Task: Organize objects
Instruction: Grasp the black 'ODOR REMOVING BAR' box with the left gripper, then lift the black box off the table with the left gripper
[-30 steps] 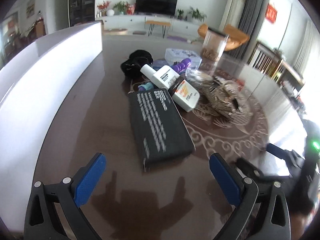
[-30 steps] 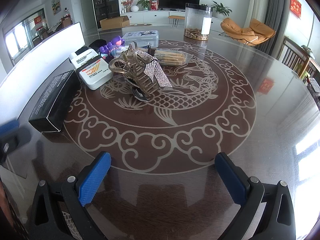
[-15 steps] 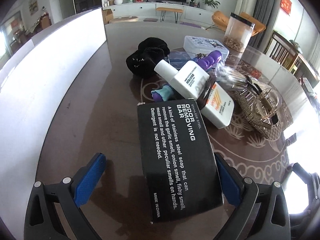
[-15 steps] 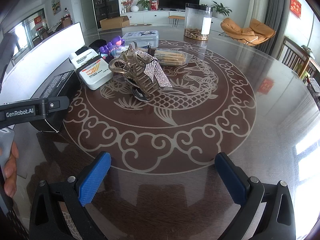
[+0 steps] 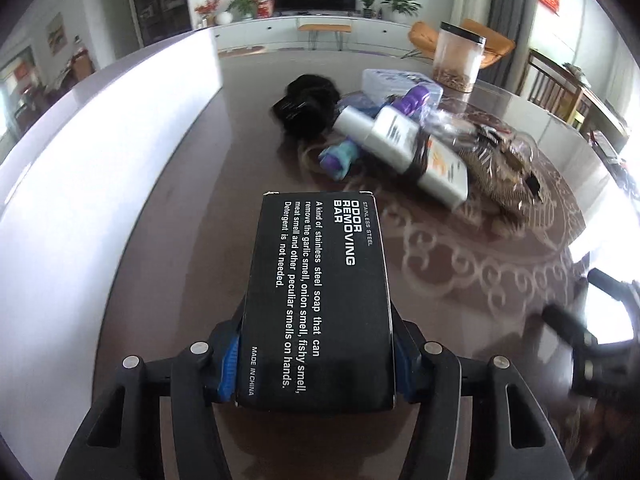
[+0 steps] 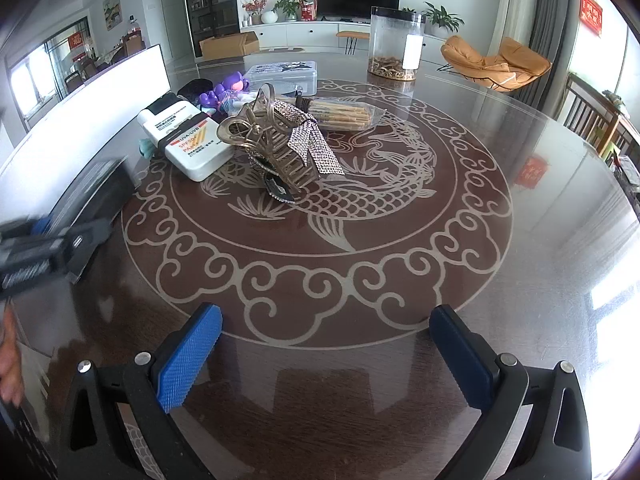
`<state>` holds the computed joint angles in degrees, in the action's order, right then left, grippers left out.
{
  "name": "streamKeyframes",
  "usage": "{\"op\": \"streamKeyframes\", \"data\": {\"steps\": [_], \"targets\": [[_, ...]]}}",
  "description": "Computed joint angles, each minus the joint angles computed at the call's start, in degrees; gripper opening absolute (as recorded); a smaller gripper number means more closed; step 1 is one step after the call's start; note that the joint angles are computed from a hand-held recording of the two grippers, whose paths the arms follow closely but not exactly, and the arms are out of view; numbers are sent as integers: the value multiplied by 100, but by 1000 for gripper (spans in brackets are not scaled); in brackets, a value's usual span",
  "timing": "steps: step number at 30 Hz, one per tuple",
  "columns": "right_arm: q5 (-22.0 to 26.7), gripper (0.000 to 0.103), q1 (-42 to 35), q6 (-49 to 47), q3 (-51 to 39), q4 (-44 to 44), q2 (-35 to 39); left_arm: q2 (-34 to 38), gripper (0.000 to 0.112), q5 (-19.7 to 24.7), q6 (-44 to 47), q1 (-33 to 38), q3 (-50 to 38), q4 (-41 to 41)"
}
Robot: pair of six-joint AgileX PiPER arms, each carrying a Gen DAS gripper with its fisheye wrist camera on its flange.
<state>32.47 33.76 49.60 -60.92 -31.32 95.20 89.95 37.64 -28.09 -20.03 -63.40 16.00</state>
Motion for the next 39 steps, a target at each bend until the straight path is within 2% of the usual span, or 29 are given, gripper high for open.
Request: {"op": "streamKeyframes", "data": {"steps": [4, 6, 11, 15, 39], "targets": [[-3, 103, -4, -5, 1, 2, 1, -517, 63, 23, -533, -102, 596, 329], [4, 103, 0, -5, 0, 4, -4, -451, 88, 60, -617, -119, 585, 441], [-5, 103, -4, -2, 5, 0, -1, -354, 103, -96, -654, 21, 600, 437], [2, 103, 0, -2, 5, 2, -7, -495, 103, -445, -769, 43, 884, 638], [-7, 103, -8, -14, 4, 6, -1, -588, 103, -505, -861, 21, 1015, 720]]}}
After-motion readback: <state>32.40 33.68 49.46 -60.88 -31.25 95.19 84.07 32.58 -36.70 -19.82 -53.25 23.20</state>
